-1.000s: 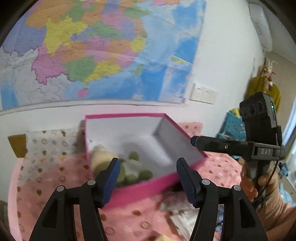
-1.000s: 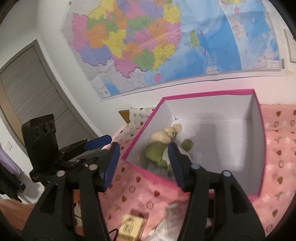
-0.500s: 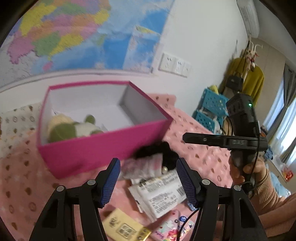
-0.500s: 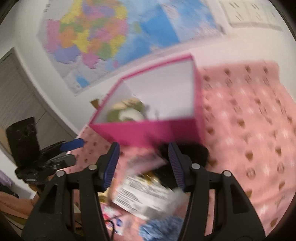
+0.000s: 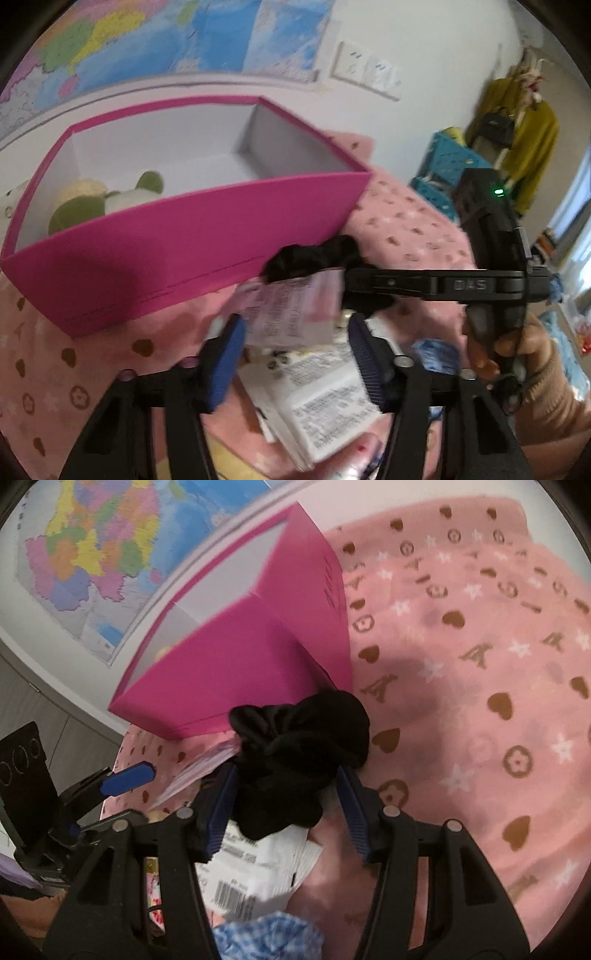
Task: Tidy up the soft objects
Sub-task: 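Reach the right tool to the black cloth item and grasp it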
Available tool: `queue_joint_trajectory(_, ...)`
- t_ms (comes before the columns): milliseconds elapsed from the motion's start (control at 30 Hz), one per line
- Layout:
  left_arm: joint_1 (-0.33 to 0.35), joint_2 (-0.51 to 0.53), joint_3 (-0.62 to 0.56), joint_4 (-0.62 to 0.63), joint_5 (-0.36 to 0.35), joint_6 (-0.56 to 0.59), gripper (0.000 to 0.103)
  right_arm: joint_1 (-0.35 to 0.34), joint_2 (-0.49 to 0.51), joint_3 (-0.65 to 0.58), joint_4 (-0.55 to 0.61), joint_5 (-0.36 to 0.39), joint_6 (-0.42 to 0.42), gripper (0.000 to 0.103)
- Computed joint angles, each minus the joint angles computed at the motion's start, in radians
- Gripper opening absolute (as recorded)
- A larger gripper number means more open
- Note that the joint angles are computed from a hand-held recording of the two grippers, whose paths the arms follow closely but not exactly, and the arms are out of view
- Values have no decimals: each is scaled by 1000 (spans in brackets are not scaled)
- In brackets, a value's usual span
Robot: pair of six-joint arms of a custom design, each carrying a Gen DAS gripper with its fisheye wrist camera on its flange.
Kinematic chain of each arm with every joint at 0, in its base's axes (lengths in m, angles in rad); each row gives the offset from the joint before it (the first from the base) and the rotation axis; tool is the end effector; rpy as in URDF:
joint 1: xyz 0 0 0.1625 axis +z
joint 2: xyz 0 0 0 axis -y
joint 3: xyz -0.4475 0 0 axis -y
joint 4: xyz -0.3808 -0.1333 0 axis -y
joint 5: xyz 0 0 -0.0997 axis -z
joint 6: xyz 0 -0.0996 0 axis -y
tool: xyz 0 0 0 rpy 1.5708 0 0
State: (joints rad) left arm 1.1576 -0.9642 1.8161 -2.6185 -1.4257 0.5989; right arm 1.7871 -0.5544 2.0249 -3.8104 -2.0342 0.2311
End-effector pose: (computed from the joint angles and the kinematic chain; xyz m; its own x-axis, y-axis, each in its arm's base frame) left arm -0.1148 -0.6297 0.1663 -0.5358 0.8133 -0.2268 0.8426 0.5325 -0.0807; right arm 0.2052 -0.5203 0.0245 -0.9507 0.2694 0.1533 0.0653 0.6576 -0.7506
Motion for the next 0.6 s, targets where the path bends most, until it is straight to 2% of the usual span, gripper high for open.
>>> queue_joint_trajectory(133,11,16,-25,34,6,-32,48,-17,9,-16,2,23,-12,57)
queue_joint_trajectory(200,14,9,-22,26,7,-36,48,-14,10,-24,13,13,-34,53)
queue_joint_trajectory(267,15,-1,-18,15,8,-34,47,-20,9,-24,18,26,-40,23)
queue_joint_trajectory(333,18,-11,-18,18,18,-38,48,-25,8,-15,4,36,-45,21)
queue_joint_trajectory(367,19,-15,-19,19,24,-38,47,-24,9,-9,-13,28,-51,16)
queue_joint_trajectory(467,23,-33,-11,4,28,-26,46,-28,7,23,-98,57,-62,15)
queue_joint_trajectory(600,28,-52,-17,42,-41,-8,47,1,-4,49,-170,49,-94,14)
